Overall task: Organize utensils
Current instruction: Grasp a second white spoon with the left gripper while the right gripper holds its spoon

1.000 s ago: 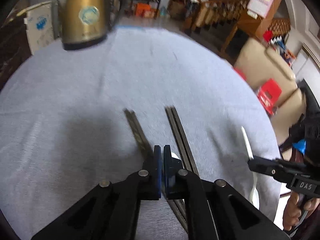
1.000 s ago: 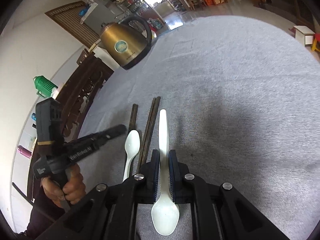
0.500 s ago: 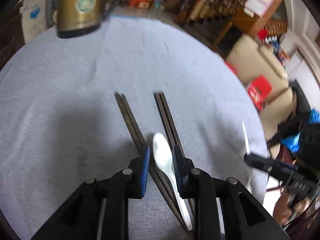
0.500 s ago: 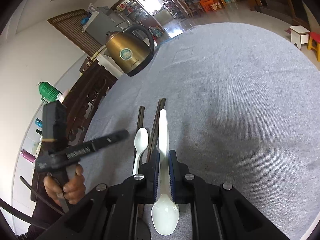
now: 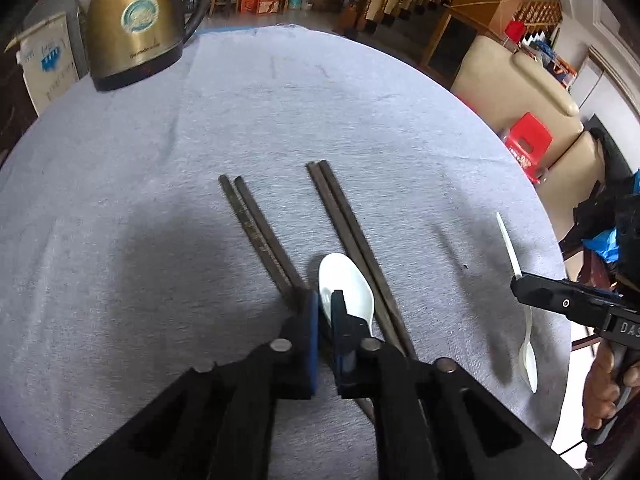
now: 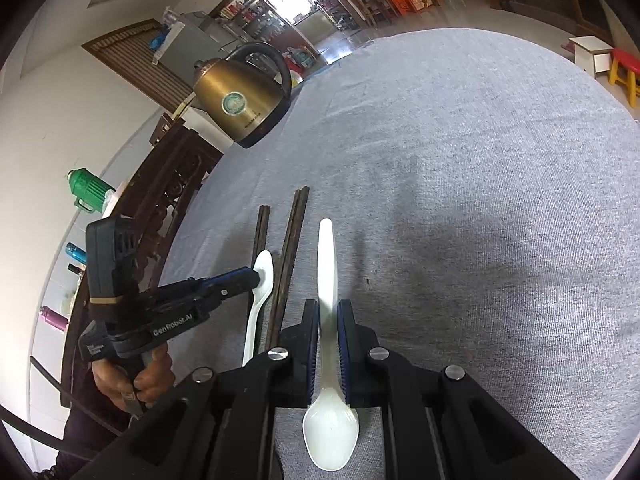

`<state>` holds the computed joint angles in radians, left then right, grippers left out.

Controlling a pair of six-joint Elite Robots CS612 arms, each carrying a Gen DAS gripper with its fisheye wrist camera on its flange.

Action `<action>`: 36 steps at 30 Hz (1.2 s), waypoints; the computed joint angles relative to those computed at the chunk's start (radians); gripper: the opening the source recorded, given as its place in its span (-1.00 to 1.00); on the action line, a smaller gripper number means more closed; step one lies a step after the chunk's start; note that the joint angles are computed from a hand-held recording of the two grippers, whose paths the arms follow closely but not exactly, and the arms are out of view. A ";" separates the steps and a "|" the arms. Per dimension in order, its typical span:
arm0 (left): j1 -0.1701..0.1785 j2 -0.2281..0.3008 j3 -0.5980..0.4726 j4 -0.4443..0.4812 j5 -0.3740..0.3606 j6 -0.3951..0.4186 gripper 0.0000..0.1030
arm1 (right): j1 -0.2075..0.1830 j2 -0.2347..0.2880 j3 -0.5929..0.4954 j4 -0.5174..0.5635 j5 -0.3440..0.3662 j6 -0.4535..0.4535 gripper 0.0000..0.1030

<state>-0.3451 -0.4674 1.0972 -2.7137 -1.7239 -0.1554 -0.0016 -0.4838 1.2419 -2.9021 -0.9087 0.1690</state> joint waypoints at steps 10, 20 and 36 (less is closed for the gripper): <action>0.006 -0.021 0.020 0.011 -0.030 0.011 -0.14 | 0.002 -0.001 0.002 -0.003 0.012 -0.010 -0.80; -0.027 0.008 -0.024 0.038 0.092 0.081 -0.42 | 0.003 0.001 -0.005 0.015 0.012 -0.022 -0.80; 0.001 -0.044 0.080 -0.103 0.108 -0.032 -0.92 | -0.008 -0.040 0.071 -0.112 0.007 0.045 -0.80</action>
<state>-0.3437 -0.5118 1.1770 -2.8170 -1.6157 -0.1874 -0.0098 -0.5237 1.3129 -3.0136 -0.9018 0.2137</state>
